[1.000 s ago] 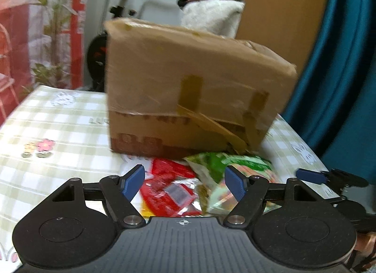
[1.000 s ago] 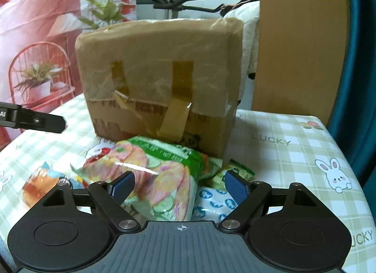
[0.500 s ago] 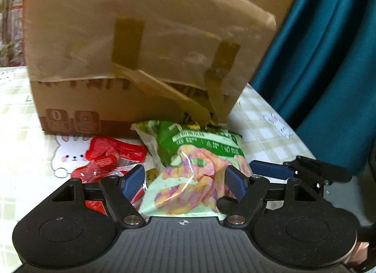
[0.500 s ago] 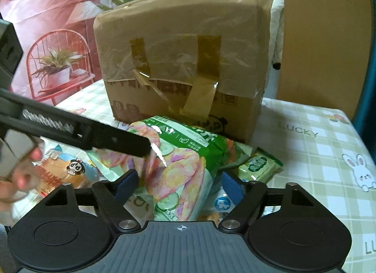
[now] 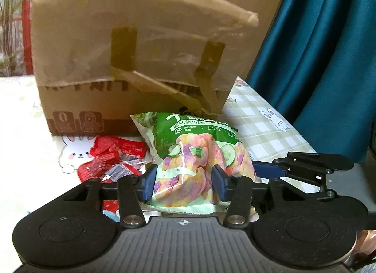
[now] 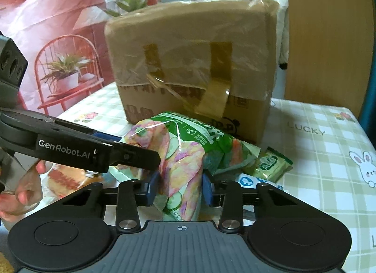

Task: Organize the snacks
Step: 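Grasp the pastel chip bag with the left tool and lift it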

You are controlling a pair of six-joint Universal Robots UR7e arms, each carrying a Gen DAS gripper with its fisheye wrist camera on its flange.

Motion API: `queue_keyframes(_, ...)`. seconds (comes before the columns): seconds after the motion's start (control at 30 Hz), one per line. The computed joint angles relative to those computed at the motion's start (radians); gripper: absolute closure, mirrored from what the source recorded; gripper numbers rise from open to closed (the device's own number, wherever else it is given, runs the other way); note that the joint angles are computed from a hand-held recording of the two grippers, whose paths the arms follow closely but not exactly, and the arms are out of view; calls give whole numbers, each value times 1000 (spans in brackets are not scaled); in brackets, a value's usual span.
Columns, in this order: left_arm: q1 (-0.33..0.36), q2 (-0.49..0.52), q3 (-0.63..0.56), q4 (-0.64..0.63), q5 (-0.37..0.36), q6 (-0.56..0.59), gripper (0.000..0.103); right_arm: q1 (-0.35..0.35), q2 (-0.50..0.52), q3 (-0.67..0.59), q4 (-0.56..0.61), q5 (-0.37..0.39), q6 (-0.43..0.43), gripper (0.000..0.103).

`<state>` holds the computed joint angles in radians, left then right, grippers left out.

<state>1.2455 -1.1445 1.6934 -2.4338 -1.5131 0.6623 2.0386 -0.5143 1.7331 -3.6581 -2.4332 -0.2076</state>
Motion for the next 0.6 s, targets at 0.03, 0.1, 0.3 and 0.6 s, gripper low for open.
queue_keyframes(0.03,-2,-15,12,-9,0,4,51,6,0,0,-1,0,-2,68)
queue_keyframes(0.1,-4,-40,28,-20,-4,4,52,19,-1,-1,-6,0,-10,68)
queue_keyframes(0.3,-12,-106,46,-40,-29,-22,52,73,11,-39,-23,-12,-68,68)
queue_keyframes(0.6,-48,-167,42,-119,-87,-2,52,141,16,-151,-47,-20,-197,68)
